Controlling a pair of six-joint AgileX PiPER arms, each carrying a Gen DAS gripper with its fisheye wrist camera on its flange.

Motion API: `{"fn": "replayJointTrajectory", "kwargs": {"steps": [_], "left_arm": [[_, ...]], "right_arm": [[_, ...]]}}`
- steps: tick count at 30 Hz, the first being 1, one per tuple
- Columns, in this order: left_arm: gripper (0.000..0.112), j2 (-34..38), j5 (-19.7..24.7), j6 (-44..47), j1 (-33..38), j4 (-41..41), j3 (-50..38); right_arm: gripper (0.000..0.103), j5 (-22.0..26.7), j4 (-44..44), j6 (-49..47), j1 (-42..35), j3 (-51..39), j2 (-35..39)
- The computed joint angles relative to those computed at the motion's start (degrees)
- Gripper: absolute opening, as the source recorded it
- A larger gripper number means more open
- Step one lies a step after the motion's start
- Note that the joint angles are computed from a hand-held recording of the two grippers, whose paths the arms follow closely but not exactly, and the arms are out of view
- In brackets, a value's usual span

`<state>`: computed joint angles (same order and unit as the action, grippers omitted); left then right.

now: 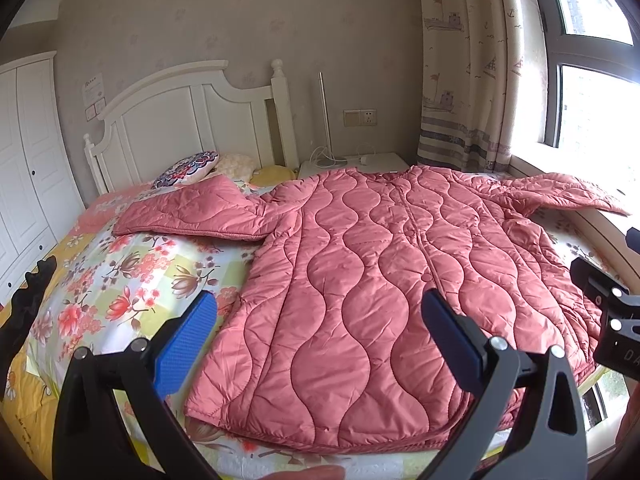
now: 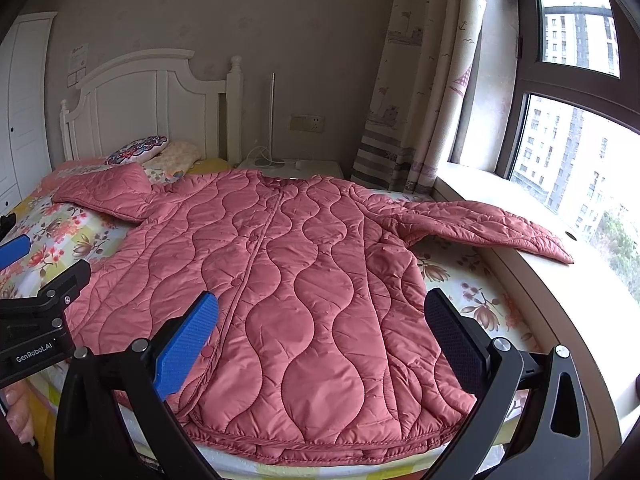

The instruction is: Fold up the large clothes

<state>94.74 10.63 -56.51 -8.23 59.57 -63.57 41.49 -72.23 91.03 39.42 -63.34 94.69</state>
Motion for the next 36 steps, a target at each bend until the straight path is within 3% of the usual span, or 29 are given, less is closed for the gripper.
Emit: {"fn": "replayJointTrajectory", "kwargs": {"steps": [36], "left_arm": [[0.101,0.86,-0.39,0.44,0.43,-0.35,0.15]], "right_arm": [[0.099,-1.53,0.80,-0.09,-0.46,0.26,0.24]]}}
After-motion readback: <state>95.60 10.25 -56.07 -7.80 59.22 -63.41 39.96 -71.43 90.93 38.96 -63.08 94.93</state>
